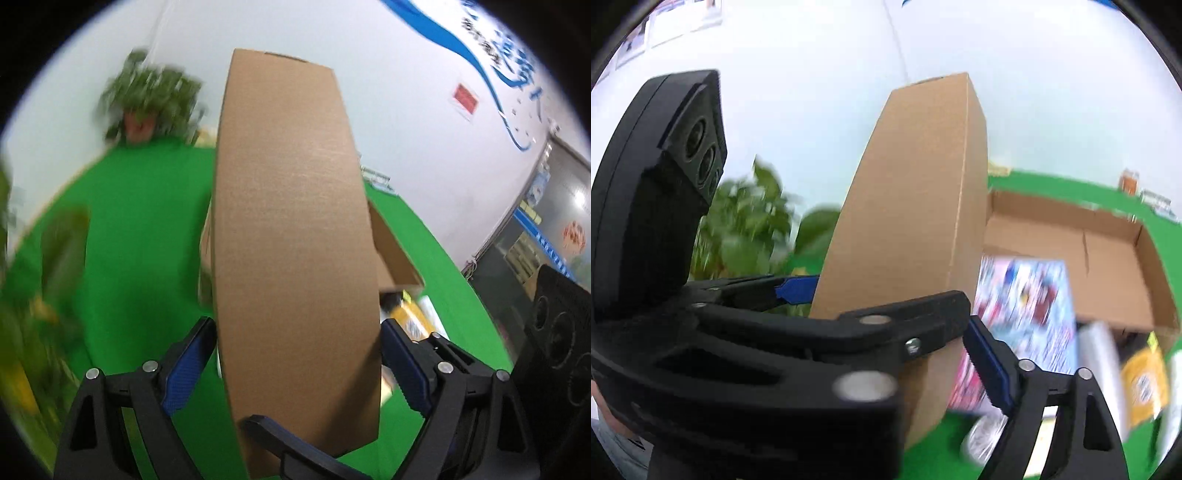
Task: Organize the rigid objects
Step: 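Lift the brown box with both grippers and lower it into the open tray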
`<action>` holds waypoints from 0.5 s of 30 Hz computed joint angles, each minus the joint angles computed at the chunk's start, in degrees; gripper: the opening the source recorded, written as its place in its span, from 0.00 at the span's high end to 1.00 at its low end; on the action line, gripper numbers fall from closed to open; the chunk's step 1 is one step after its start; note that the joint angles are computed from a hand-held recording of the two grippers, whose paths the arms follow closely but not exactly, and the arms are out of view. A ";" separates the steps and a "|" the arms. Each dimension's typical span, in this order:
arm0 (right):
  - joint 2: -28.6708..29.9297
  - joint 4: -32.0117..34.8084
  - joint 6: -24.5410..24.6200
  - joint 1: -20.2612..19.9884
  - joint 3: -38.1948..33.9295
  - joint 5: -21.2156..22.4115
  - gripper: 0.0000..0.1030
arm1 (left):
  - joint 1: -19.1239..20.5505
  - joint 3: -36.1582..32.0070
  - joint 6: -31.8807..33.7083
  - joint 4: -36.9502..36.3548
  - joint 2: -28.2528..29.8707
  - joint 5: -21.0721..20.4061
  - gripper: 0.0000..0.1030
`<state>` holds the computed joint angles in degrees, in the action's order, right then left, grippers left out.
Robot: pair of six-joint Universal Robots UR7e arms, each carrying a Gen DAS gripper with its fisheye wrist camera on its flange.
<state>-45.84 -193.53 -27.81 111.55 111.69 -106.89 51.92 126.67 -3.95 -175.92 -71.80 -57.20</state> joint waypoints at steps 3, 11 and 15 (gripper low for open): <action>-0.60 2.89 -0.64 -0.08 -4.43 0.37 0.23 | 0.39 -5.15 4.06 1.06 2.22 -0.68 0.13; 2.20 20.11 3.66 -2.15 -22.25 0.97 0.24 | 3.94 -24.15 7.29 11.45 11.60 -3.45 0.13; 6.39 35.31 7.09 -4.01 -35.59 2.81 0.25 | 5.98 -33.01 8.56 17.13 16.16 -3.70 0.14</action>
<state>-39.45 -158.22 -20.73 107.54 76.10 -104.08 57.91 93.67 4.62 -158.79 -55.64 -60.90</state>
